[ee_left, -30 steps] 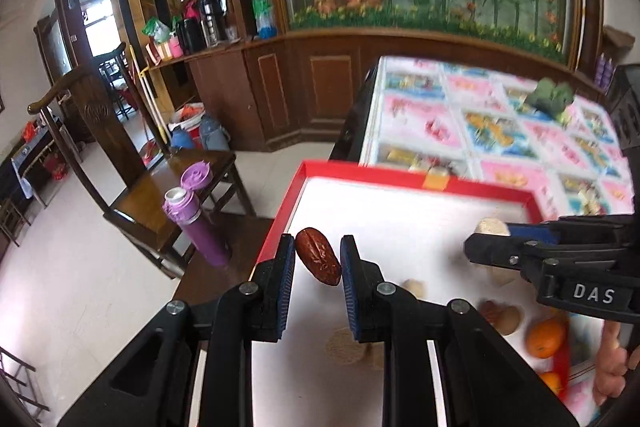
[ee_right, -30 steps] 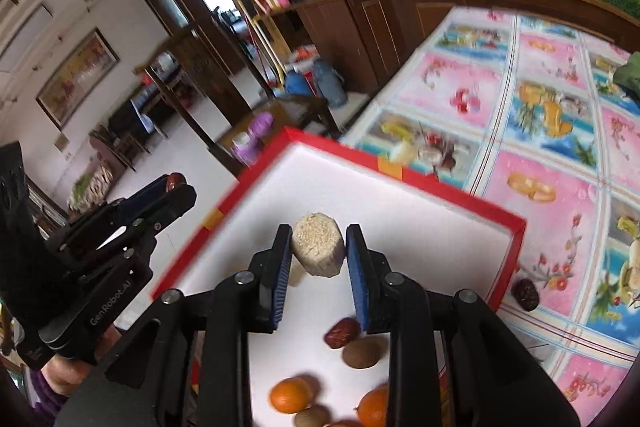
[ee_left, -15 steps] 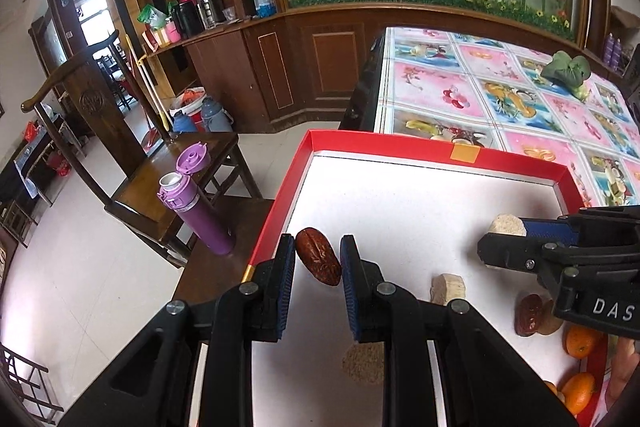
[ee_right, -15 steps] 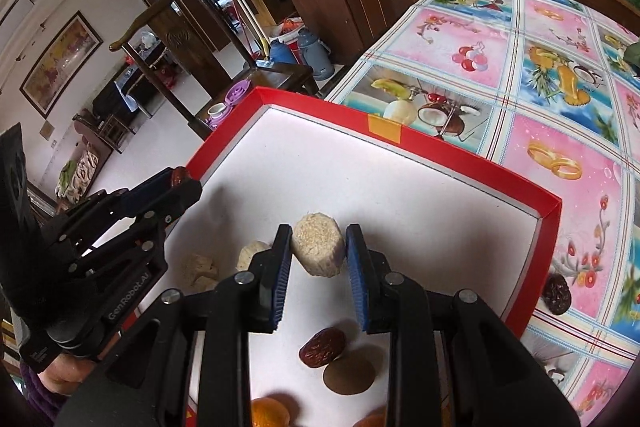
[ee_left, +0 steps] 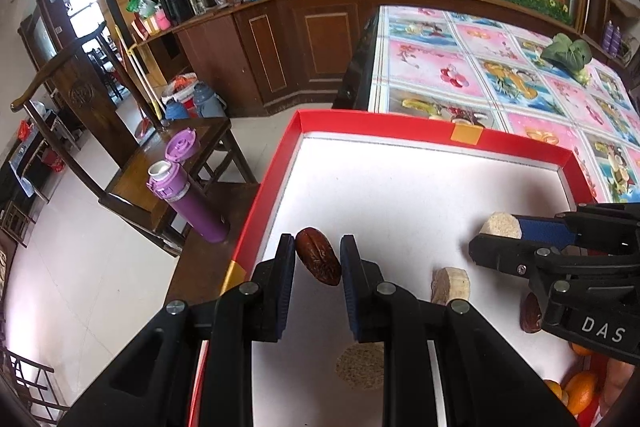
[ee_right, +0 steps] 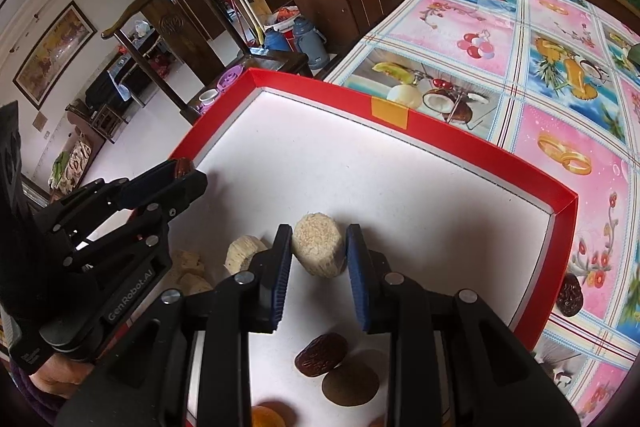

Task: Organize fruits
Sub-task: 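Lower both tools over the tray and open them to drop the date and cake, then move both tools back over the remaining items on the tablecloth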

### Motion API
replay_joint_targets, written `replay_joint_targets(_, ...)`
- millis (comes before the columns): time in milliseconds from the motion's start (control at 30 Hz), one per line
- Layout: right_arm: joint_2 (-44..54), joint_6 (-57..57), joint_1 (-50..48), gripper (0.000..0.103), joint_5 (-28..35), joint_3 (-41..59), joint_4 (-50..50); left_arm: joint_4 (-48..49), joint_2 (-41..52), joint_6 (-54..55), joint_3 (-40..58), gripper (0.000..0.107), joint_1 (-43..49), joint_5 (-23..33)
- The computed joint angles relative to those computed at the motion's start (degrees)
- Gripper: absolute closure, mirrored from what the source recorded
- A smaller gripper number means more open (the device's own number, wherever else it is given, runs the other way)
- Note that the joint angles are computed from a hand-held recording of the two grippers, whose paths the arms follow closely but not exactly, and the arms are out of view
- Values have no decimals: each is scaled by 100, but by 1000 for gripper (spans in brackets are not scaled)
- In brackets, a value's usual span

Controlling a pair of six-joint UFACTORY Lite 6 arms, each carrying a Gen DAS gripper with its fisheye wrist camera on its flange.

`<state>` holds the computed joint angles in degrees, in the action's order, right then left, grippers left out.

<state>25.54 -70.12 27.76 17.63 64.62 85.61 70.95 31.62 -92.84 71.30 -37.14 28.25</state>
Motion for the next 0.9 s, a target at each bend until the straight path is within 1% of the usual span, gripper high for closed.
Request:
replay_joint_targets(133,17,294,44,73,-62,63,-310,-868,182,959,252,84,160,-211)
replay_joint_targets(267,-1,551,142,73,-237,78,-607,-868,228,1024,317,84,99,-107)
replay_joint_targets(300,-13,611,156,72,-250,73,-693,-867,263,1043,362,83,70,-44)
replay_joint_targets(333,-42,580,157,70,-225,50,-691,-866,288,1039,398,80,52,29)
replay_joint_targets(367,-71,560,133,61,-174,19,-683,-824,293,981,398,77,30,111)
replay_joint_targets(400,-150,302,80,51,-81,-81,-434,-804,287,948,388,75,16,155)
replay_joint_targets(433,-293,-197,3,47,41,-255,52,-742,249,846,335,67,-2,180)
replay_joint_targets(467,-402,-546,-53,44,124,-383,371,-523,120,518,162,62,-35,165)
replay_joint_targets(500,-627,-1010,-171,44,265,-620,759,-281,-14,150,-8,62,-99,196)
replay_joint_targets(600,-1276,-1985,-524,44,469,-1297,1522,410,-512,-868,-522,61,-540,587)
replay_joint_targets(633,-1582,-2366,-727,44,547,-1618,1790,530,-635,-1084,-617,56,-684,711)
replay_joint_targets(667,-1862,-2655,-953,44,650,-1921,1977,678,-786,-1359,-738,49,-882,845)
replay_joint_targets(733,-2288,-2914,-1569,44,971,-2407,2021,819,-980,-1647,-842,42,-1272,993)
replay_joint_targets(833,-2691,-3060,-2696,43,1512,-2974,1746,761,-921,-1612,-630,42,-1695,1017)
replay_joint_targets(900,-2764,-3166,-3611,43,1899,-3228,1444,647,-798,-1478,-391,42,-1930,1003)
